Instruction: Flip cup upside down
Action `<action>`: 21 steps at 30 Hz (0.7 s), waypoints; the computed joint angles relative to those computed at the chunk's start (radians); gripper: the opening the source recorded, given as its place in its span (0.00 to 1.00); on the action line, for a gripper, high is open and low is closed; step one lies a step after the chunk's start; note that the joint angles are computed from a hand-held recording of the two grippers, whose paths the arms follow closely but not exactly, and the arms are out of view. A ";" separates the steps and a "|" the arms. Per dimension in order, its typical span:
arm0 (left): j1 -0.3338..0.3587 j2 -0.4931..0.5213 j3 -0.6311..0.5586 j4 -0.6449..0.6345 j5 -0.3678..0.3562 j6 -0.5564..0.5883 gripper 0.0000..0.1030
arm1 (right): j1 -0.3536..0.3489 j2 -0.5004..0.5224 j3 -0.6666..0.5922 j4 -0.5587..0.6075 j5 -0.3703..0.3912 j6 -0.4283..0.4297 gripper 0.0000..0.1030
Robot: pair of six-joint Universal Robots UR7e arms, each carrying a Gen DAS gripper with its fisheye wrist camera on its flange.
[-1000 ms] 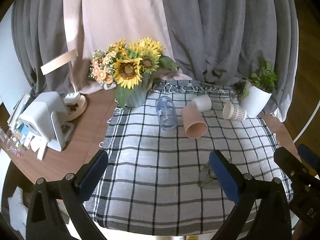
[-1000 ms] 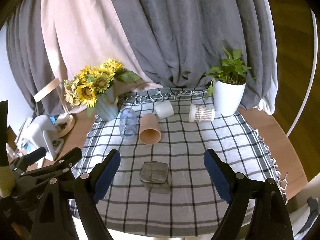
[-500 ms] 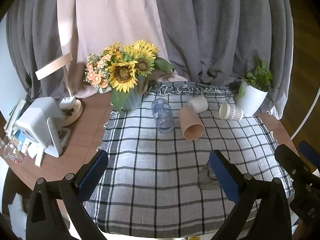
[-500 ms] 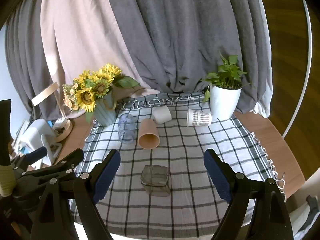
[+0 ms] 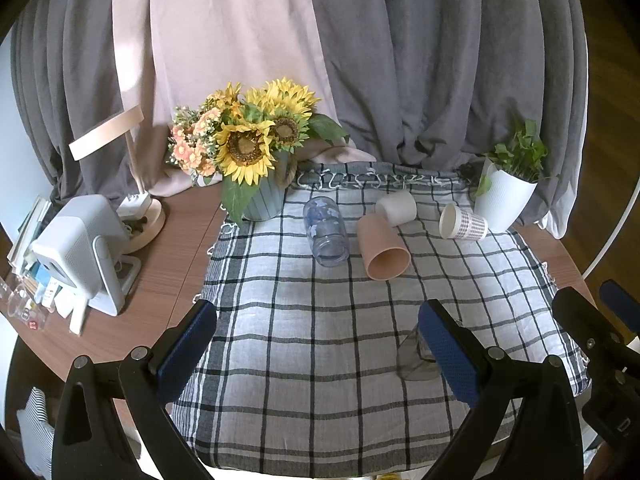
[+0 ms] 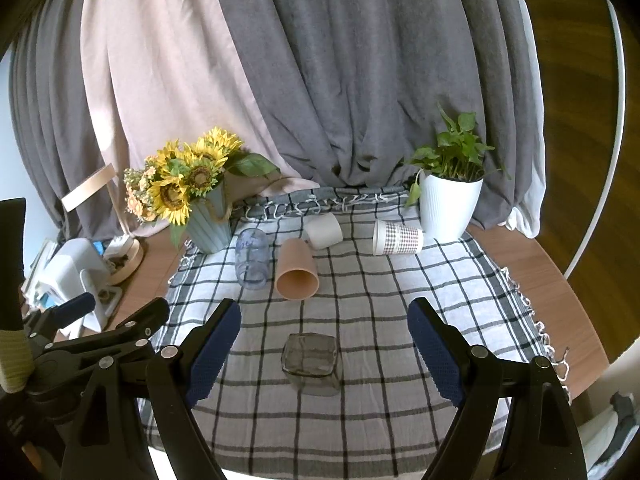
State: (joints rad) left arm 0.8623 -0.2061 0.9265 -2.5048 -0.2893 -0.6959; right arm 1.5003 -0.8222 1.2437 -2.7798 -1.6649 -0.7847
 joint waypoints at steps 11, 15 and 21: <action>0.003 0.001 -0.001 0.016 0.008 -0.008 1.00 | 0.002 0.004 -0.006 0.000 -0.003 0.001 0.83; 0.001 -0.004 0.009 0.019 0.010 -0.016 1.00 | 0.002 0.005 -0.009 0.002 -0.004 0.001 0.83; 0.001 -0.006 0.011 0.020 0.012 -0.017 1.00 | 0.001 0.004 -0.011 0.005 0.000 -0.001 0.83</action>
